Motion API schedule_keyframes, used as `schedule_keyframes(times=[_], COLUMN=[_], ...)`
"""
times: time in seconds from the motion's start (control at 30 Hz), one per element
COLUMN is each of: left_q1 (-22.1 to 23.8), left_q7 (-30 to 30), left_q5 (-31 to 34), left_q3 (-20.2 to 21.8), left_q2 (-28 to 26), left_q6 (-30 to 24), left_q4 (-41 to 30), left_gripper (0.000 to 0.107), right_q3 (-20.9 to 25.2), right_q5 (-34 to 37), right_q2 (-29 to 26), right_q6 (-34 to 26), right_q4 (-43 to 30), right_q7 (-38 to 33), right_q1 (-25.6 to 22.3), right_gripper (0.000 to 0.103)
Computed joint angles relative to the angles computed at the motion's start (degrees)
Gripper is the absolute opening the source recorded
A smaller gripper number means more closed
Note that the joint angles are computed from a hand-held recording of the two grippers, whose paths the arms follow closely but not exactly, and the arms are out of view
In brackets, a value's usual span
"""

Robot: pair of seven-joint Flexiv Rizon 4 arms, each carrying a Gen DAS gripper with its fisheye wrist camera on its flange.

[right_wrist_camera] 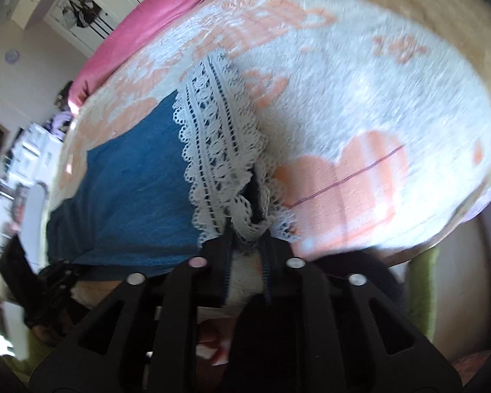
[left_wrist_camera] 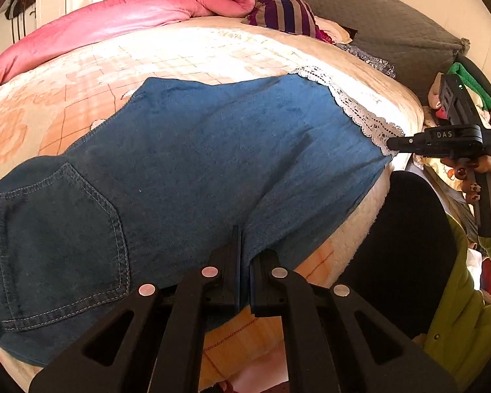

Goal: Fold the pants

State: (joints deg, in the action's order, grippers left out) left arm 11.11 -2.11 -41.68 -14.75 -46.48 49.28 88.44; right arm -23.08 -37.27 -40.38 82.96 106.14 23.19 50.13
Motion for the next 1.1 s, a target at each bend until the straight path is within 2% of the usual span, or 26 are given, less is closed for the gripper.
schedule_keyframes(times=[0.03,0.07,0.1,0.13,0.17,0.23,0.3,0.33,0.4,0.53,0.57,0.6,0.63,0.8,1.03,1.1], left_q1=[0.03,0.00,0.02,-0.01,-0.09,-0.16,-0.12,-0.06,0.01,-0.01,-0.02,-0.02,-0.03,0.13,0.17,0.44], left_q7=[0.05,0.00,-0.03,-0.08,-0.15,-0.25,-0.51,-0.54,-0.43,-0.36,-0.41,-0.37,-0.29,0.18,0.89,0.98], left_q5=[-0.04,-0.07,-0.09,-0.09,-0.09,-0.08,-0.16,-0.26,-0.37,-0.52,-0.59,-0.62,-0.68,-0.23,0.34,0.20], left_q3=[-0.03,0.00,0.01,0.04,0.07,0.07,0.05,0.01,-0.02,-0.08,-0.08,-0.09,-0.10,0.19,0.30,0.30], left_q2=[0.05,0.03,0.03,-0.03,-0.10,-0.07,-0.06,-0.01,0.28,0.60,0.64,0.66,0.77,0.74,0.64,1.05], left_q6=[-0.01,0.02,-0.03,-0.01,0.13,0.35,0.35,0.40,0.61,0.87,0.90,0.96,1.09,0.40,0.33,-0.18], left_q4=[0.01,-0.07,-0.03,-0.06,-0.05,0.09,0.13,0.26,0.61,0.90,0.97,1.03,1.23,1.23,1.31,1.57], left_gripper=[0.003,0.003,0.003,0.003,0.003,0.003,0.003,0.003,0.003,0.003,0.003,0.003,0.004,0.008,0.009,0.012], right_q3=[-0.19,0.89,1.21,2.67,2.26,4.27,8.09,11.60,16.38,20.61,20.42,21.39,22.26,20.70,22.54,23.13], right_q5=[1.54,-0.66,-4.31,-8.83,-10.70,-14.18,-16.03,-15.37,-12.58,-7.16,-6.40,-4.71,-2.97,0.61,5.78,7.50], right_q2=[1.14,2.60,3.32,3.70,3.29,1.44,-2.44,-5.20,-8.99,-14.31,-14.63,-15.33,-15.30,-12.56,-14.46,-13.82], right_q6=[-6.60,-15.89,-21.45,-23.28,-22.49,-19.51,-13.47,-12.06,-13.91,-20.71,-22.53,-24.52,-23.93,-16.67,-17.84,-16.23], right_q4=[-0.71,-2.18,-3.30,-4.17,-5.05,-8.21,-13.42,-17.27,-23.07,-31.79,-32.45,-33.81,-33.64,-28.35,-30.59,-29.75], right_q7=[-3.43,-5.60,-7.30,-8.27,-10.48,-14.94,-21.13,-26.32,-35.34,-49.95,-51.55,-54.52,-56.09,-56.07,-60.46,-60.71], right_q1=[1.67,2.27,2.83,1.79,2.07,0.07,-3.71,-6.21,-8.62,-9.67,-9.03,-9.27,-9.82,-9.46,-10.09,-10.67], right_gripper=[0.025,0.026,0.028,0.028,0.028,0.028,0.028,0.028,0.028,0.026,0.017,0.000,0.000,0.000,0.002,0.004])
